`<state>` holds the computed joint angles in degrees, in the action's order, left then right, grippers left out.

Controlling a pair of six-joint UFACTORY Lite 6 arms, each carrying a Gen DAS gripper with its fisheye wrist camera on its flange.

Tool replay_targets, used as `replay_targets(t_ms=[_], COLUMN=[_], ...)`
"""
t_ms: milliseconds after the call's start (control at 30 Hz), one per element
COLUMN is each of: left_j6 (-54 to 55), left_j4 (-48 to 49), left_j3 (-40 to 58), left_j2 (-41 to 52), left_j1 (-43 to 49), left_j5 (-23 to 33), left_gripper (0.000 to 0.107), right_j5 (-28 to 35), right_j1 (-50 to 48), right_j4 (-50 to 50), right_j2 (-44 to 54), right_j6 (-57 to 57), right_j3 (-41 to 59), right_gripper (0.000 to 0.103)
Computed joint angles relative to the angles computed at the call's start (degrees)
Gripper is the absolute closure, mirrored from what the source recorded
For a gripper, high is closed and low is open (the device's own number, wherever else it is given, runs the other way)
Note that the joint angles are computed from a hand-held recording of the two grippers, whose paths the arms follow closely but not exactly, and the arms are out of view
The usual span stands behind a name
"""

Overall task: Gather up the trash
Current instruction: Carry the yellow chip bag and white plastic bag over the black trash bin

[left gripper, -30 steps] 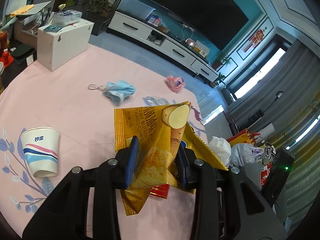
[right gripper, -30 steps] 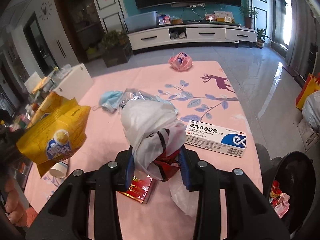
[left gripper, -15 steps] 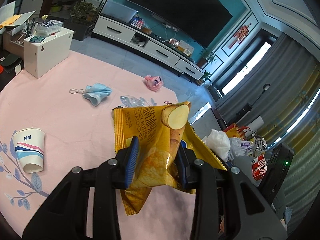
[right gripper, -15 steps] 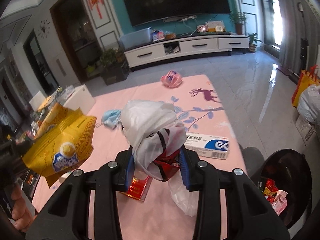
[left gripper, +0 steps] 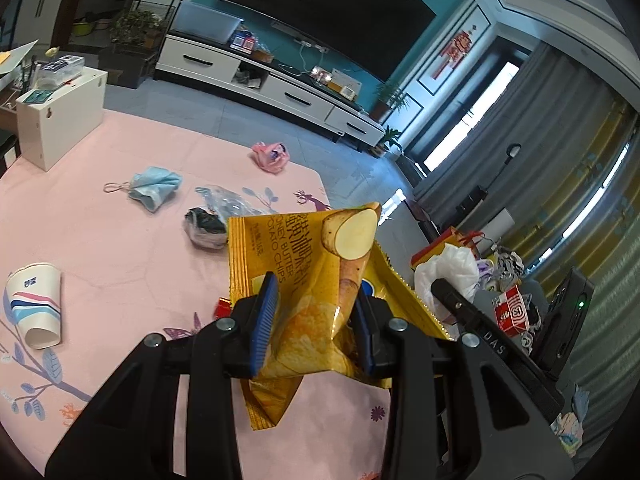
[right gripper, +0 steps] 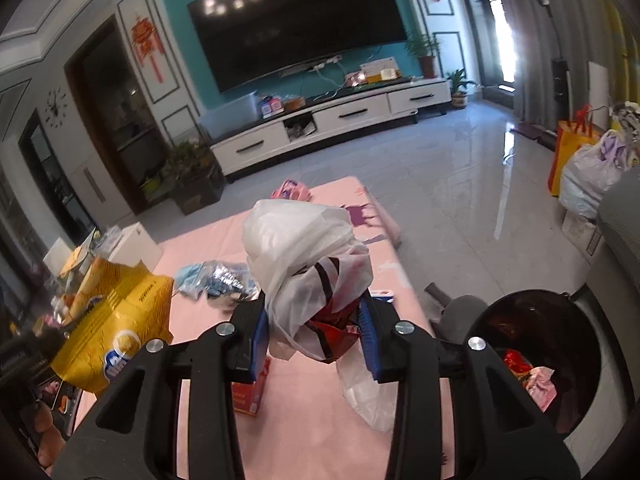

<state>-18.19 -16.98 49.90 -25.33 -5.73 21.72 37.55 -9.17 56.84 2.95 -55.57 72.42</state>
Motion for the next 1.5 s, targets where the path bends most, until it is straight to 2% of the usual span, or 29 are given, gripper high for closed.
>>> replay_targets(t_ms=[333, 500, 667, 900, 1067, 1167, 1500], left_j6=[1.16, -2.4, -4.81, -10.92, -6.61, 0.18, 4.36], left_j4=[-1.33, 2.09, 4.99, 11.44, 7.13, -0.62, -5.02], left_j3=[4.27, 8.59, 14.31, 23.12, 29.16, 32.22, 43.52], left_j2=[9.54, 16.21, 23.7, 34.65, 42.1, 46.25, 58.55], left_j1=[-8.03, -13.25, -17.82, -24.94, -28.11, -28.83, -30.3], left_j5=[-3.78, -5.48, -6.32, -7.36, -7.54, -7.87, -4.52], left_gripper=[0.071, 0.071, 0.071, 0.071, 0.071, 0.071, 0.071], right_j5=[-1.01, 0.74, -3.28, -1.16, -1.35, -1.55, 1.68], right_j1=[-5.32, -11.43, -16.62, -22.44, -23.62, -23.3, -23.83], right_j4=[-1.88, -0.06, -1.45, -2.47, -4.95, -8.35, -15.09], right_j2=[-0.74, 1.65, 3.45, 9.95, 12.06, 14.62, 23.99], right_j6=[0.81, 1.21, 4.15, 6.34, 7.22, 9.17, 15.19], right_j3=[-0.08, 1.28, 2.8, 7.41, 8.21, 10.3, 18.14], right_gripper=[0.064, 0.064, 0.064, 0.064, 0.064, 0.064, 0.064])
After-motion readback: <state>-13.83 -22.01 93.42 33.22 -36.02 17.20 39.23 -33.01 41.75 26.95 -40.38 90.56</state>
